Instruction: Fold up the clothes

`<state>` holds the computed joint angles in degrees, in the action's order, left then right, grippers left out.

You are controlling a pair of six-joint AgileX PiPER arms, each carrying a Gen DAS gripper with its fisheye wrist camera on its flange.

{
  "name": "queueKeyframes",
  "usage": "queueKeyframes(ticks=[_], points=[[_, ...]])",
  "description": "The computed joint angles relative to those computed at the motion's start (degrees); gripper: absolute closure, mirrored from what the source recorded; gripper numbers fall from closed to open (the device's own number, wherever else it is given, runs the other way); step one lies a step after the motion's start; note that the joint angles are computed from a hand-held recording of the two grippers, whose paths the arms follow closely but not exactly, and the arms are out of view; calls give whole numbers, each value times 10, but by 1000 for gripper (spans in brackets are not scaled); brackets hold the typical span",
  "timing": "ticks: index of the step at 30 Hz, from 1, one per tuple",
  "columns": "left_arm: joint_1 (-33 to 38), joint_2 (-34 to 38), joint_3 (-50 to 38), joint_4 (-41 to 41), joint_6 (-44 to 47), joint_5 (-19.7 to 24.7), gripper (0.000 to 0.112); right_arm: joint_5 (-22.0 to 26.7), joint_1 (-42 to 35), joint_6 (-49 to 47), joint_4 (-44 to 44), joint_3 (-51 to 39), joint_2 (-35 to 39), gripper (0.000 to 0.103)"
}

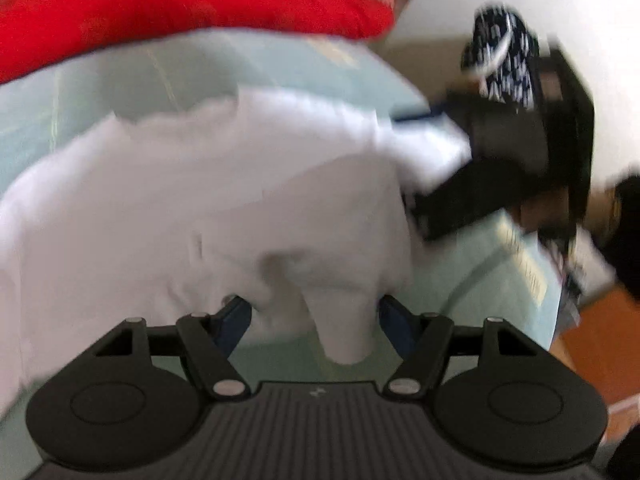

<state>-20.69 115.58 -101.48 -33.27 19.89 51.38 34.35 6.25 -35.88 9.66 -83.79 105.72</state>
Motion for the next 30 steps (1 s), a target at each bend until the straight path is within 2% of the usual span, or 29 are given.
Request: queueKeyframes(ticks=[4, 7, 10, 13, 16, 20, 21, 23, 24, 25, 30], points=[[10, 43, -70, 26, -49, -13, 43, 20, -21, -19, 38, 16, -20, 0], [2, 69, -121, 82, -86, -3, 43, 40, -37, -48, 75, 36, -41, 0], [-15, 64, -131, 146, -83, 10, 41, 55, -43, -69, 91, 56, -57, 0], [-43, 43, -104, 236, -79, 13, 41, 54, -40, -77, 92, 75, -65, 0], [-68, 5, -44, 316, -74, -9, 41, 57, -35, -64, 87, 78, -64, 0], [-90, -15, -16, 372, -77, -19, 42, 62, -29, -56, 90, 76, -61, 0], [-96, -20, -6, 391, -83, -32, 45, 63, -27, -54, 90, 75, -60, 0], [-111, -26, 13, 443, -107, -60, 57, 62, -24, -54, 89, 77, -59, 0], [-119, -24, 20, 475, -123, -70, 68, 61, -22, -54, 88, 79, -60, 0], [-127, -19, 24, 511, -142, -78, 71, 61, -20, -53, 87, 80, -61, 0], [-148, -10, 71, 630, -203, -136, 71, 63, -18, -51, 92, 80, -61, 0]])
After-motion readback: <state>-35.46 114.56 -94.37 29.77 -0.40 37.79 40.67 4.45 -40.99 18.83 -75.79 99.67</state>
